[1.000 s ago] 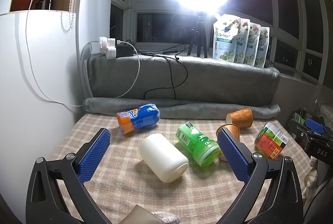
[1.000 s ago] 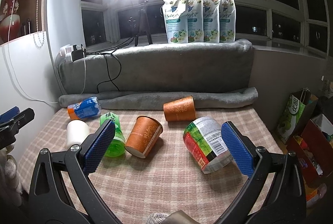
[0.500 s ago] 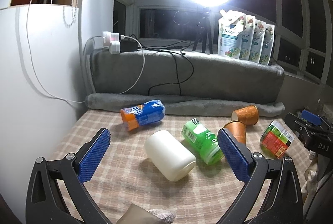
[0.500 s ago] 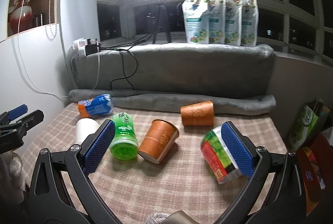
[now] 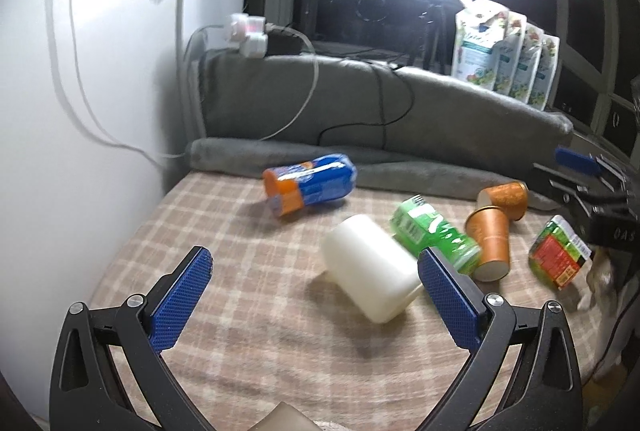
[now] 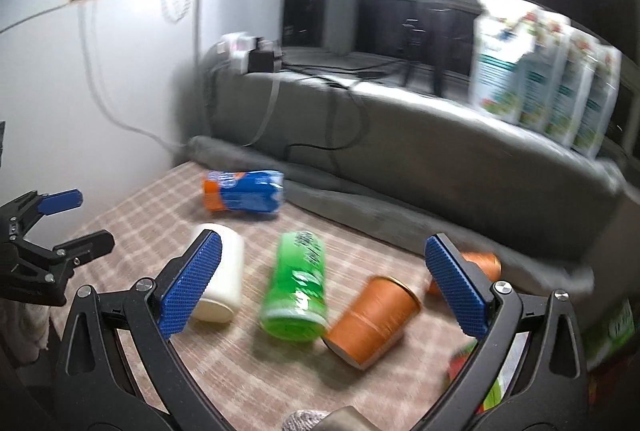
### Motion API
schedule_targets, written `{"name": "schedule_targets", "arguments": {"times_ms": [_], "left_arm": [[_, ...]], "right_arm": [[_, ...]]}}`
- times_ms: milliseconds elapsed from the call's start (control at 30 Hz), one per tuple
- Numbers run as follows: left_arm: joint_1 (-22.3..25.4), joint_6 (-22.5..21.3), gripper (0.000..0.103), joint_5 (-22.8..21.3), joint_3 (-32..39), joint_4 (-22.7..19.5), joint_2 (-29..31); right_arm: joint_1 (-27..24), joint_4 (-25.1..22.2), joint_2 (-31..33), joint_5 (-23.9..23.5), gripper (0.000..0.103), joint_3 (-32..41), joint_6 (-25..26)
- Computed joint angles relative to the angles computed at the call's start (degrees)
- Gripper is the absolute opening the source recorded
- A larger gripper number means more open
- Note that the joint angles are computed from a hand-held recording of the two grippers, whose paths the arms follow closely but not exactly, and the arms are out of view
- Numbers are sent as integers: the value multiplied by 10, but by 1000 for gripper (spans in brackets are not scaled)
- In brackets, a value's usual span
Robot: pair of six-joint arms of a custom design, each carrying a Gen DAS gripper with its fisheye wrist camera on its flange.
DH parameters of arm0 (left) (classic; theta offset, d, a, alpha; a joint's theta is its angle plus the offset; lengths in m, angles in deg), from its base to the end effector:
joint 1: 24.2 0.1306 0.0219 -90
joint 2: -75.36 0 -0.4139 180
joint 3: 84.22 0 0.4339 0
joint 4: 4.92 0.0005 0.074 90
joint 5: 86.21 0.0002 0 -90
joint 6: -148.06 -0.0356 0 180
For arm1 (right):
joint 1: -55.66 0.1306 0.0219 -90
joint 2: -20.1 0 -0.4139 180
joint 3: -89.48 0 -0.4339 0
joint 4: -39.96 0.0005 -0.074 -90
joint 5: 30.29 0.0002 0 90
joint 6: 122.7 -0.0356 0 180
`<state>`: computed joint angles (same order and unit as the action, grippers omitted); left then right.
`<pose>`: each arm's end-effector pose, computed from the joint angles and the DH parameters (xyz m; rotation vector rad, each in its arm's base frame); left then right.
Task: Flip cup upright
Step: 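Reach the right gripper to the lying blue-and-orange bottle and grasp it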
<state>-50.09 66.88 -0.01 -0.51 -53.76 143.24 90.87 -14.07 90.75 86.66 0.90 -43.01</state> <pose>0.3384 -0.1622 0.5726 0.2819 2.1403 -0.2812 0.3191 0.2048 0.6168 -0.1842 2.0735 -0.0249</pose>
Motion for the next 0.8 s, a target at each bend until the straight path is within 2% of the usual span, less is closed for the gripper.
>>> {"name": "schedule_targets", "arguments": {"times_ms": [133, 233, 367, 600, 800], "left_arm": [[20, -3, 102, 7, -5, -11, 2], [32, -4, 102, 10, -10, -20, 2], [49, -3, 102, 18, -13, -28, 2], [69, -9, 102, 29, -23, -38, 0], [84, -1, 102, 36, -20, -46, 9]], "right_arm": [[-9, 0, 47, -28, 101, 43, 74], [-15, -18, 88, -55, 94, 83, 125], [-18, -47, 151, -80, 94, 138, 200], [-30, -102, 241, -106, 88, 213, 265], [-32, -133, 306, -100, 88, 268, 327]]}}
